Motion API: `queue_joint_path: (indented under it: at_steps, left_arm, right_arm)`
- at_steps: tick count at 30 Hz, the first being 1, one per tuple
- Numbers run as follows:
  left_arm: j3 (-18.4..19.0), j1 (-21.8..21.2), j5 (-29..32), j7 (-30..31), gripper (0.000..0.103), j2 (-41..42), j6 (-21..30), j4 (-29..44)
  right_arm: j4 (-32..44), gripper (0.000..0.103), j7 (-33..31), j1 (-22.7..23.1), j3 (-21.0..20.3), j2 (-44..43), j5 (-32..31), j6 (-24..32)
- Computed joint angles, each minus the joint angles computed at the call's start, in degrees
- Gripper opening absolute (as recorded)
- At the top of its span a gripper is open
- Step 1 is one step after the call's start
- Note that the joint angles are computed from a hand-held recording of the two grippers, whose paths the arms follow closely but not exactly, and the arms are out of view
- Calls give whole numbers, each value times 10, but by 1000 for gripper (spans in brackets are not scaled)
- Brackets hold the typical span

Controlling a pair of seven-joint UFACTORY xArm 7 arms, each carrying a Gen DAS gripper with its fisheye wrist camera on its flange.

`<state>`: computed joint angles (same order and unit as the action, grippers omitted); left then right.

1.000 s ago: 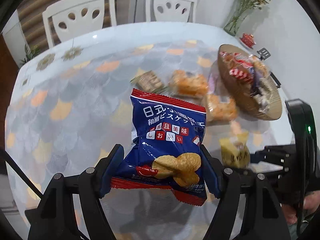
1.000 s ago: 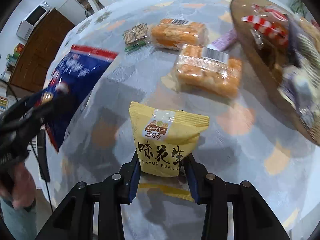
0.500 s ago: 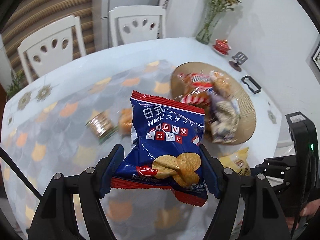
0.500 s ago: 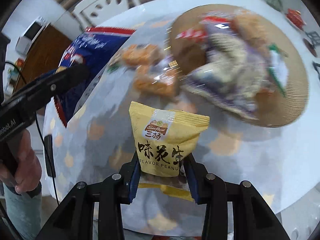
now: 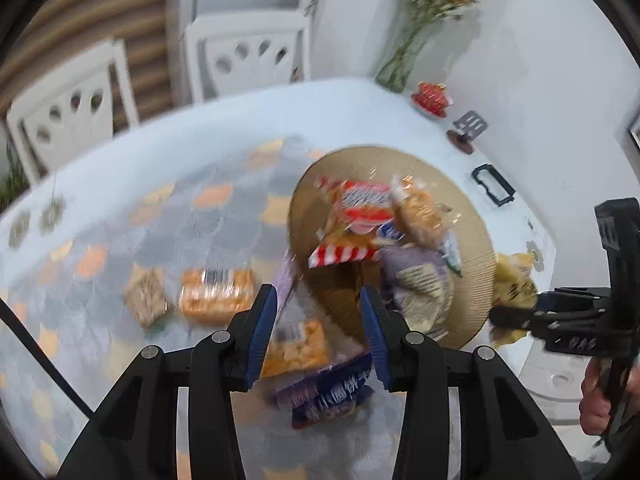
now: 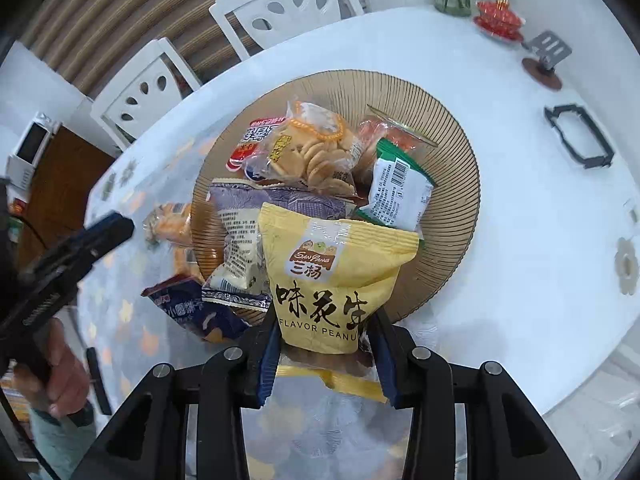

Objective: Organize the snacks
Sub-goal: 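Lift both bags and carry them over the amber bowl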

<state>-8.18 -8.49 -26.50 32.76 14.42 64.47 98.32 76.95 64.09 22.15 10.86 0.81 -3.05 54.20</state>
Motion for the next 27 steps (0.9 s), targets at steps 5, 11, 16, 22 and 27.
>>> queue_joint_path:
  at_steps: [5,11,16,22,27]
  left_arm:
    - [13,28,-23,-32,78,-8,52,-32]
    - [14,21,-30,-53,86,-37,49,-128]
    - [8,-12,7,-90,80,-41,-14,-182]
    - [8,-14,10,-68,57,-62,-25,-203]
    - [16,-6,-19,-51,56,-96,15,-189]
  right_arm:
    - [-23,40,-41,-7,-3,-7,41,-13]
    - [-18,40,-61,-5,-2,22,76,-39]
    - [-2,40,-56,3,-2,26,53,-22]
    - [-21,40,-47,1,-4,6,46,-24]
    - [-40,40,-41,-8,-6,-17,48,-38]
